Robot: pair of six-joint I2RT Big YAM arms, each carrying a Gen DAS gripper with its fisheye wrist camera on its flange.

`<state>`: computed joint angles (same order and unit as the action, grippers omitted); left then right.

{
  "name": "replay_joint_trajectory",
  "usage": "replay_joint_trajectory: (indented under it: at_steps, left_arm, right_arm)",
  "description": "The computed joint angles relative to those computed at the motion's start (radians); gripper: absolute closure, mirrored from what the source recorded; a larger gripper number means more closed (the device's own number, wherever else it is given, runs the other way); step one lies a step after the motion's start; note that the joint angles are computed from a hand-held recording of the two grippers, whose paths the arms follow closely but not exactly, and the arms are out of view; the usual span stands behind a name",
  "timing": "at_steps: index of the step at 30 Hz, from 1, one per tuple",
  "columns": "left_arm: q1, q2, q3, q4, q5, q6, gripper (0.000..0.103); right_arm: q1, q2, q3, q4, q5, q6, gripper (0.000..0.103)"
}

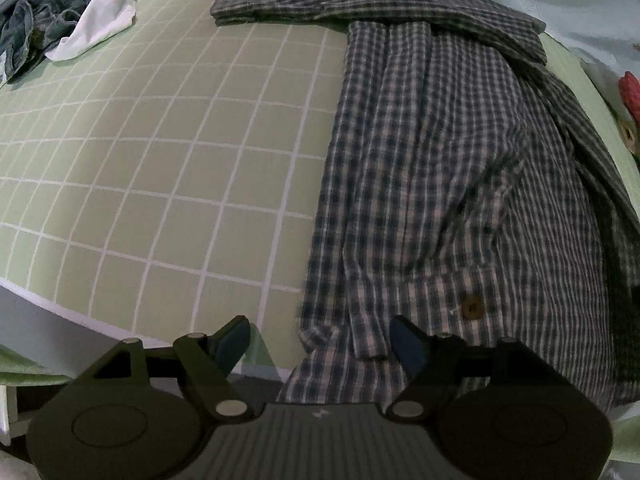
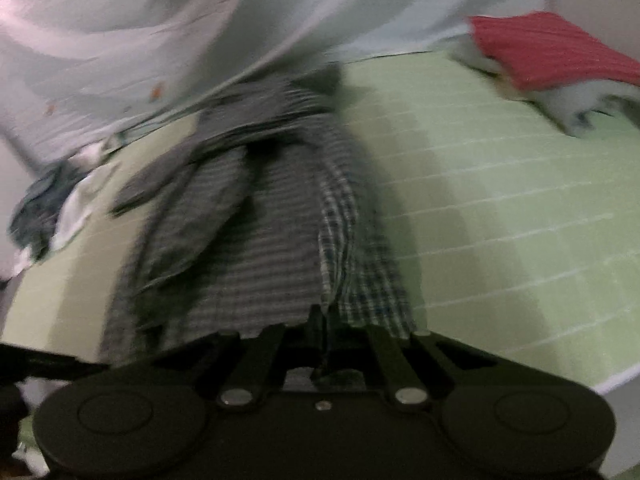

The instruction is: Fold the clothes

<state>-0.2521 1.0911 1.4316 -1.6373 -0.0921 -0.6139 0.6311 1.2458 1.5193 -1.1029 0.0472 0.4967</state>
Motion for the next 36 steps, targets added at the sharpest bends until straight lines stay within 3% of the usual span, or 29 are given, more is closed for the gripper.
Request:
replay_joint_trajectory:
  at_steps: [6,10,14,15,17,20,24,27,29,31,36]
  left_arm:
    - [0.026,-0.030,-0.010,-0.016,0.022,0.025,0.025]
    - [0.035,-0.049,-0.015,-0.027,0.019,0.034,0.025]
    - [0.040,-0.065,-0.019,-0.043,0.014,0.038,0.025]
    - [0.041,-0.069,-0.019,-0.045,0.014,0.038,0.025]
    - [0.044,-0.069,-0.018,-0.045,0.016,0.037,0.025]
    - [0.045,-0.060,-0.019,-0.040,0.022,0.037,0.025]
    - [0.039,-0.043,-0.017,-0.039,0.030,0.042,0.025]
    - [0.024,-0.026,-0.007,-0.045,0.022,0.039,0.025]
    - [0.016,-0.016,0.007,-0.048,0.010,0.041,0.025]
    - [0.015,-0.008,0.024,-0.047,0.001,0.039,0.025]
    - [0.035,-0.007,0.058,-0.027,-0.001,0.010,0.024]
  right_arm:
    - [0.063,0.048,0.043,0.040,-0.092,-0.016,0.102]
    - [0.064,0.079,0.051,0.095,-0.200,0.080,0.100]
    - [0.072,0.103,0.065,0.076,-0.220,0.120,0.082]
    - [0.067,0.088,0.048,0.099,-0.220,0.145,0.071]
    - [0.054,0.049,0.003,0.156,-0.209,0.212,0.060]
    - [0.026,0.012,-0.037,0.183,-0.164,0.281,0.060]
    - [0.038,0.047,0.005,0.040,-0.052,0.204,0.070]
    - [0.056,0.084,0.017,-0.043,-0.055,0.161,0.070]
    - [0.083,0.090,0.016,-0.044,-0.046,0.122,0.069]
    - [0.093,0.108,0.044,-0.062,-0.087,0.081,0.068]
    - [0.084,0.120,0.080,-0.030,-0.069,0.014,0.046]
